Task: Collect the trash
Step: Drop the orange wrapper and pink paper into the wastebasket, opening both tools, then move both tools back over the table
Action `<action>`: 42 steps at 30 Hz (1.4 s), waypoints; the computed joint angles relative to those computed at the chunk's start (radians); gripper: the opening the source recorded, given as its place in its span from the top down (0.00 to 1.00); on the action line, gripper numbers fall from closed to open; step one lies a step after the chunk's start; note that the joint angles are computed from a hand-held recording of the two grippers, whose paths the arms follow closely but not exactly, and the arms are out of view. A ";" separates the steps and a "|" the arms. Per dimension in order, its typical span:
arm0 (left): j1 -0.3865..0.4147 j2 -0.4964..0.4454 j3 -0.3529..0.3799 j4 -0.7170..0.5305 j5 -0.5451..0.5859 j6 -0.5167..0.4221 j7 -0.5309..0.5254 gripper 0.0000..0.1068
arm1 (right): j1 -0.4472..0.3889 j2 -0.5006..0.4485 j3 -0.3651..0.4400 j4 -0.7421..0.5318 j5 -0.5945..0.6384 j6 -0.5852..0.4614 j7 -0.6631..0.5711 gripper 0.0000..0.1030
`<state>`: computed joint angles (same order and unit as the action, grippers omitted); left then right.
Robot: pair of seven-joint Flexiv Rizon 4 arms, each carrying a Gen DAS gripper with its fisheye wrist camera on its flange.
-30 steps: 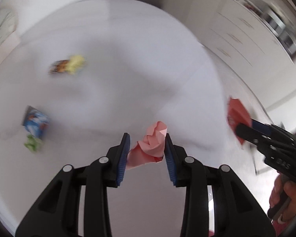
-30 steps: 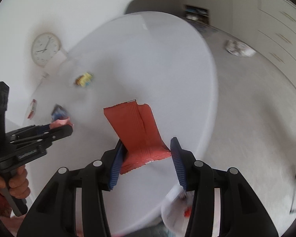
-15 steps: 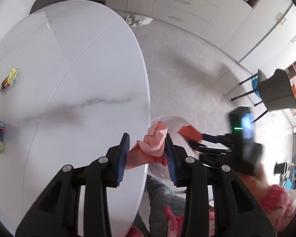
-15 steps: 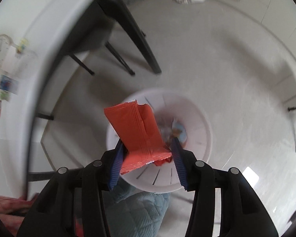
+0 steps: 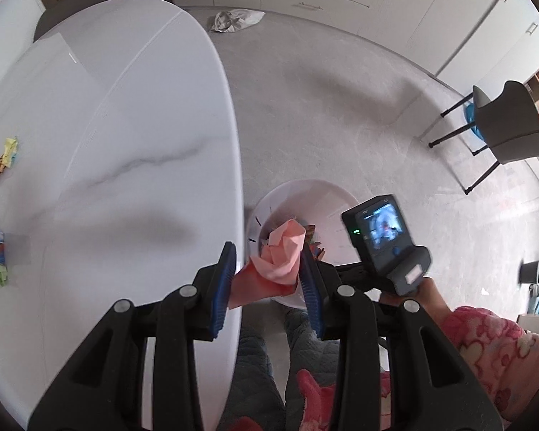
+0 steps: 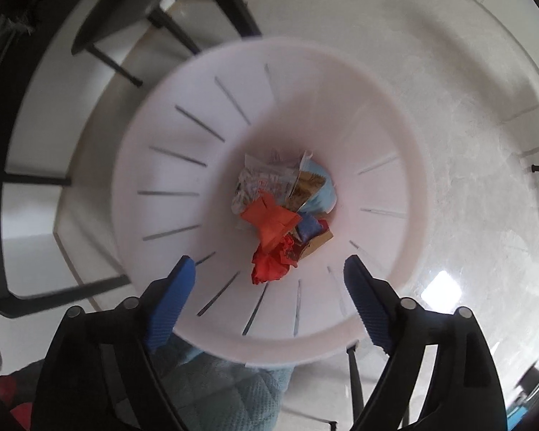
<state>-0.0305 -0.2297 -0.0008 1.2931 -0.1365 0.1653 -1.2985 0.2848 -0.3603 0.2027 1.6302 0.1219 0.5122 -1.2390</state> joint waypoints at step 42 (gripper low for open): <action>-0.073 -0.059 -0.044 0.069 -0.116 0.133 -0.047 0.11 | -0.046 0.346 -0.055 0.063 -0.156 0.026 0.007 0.05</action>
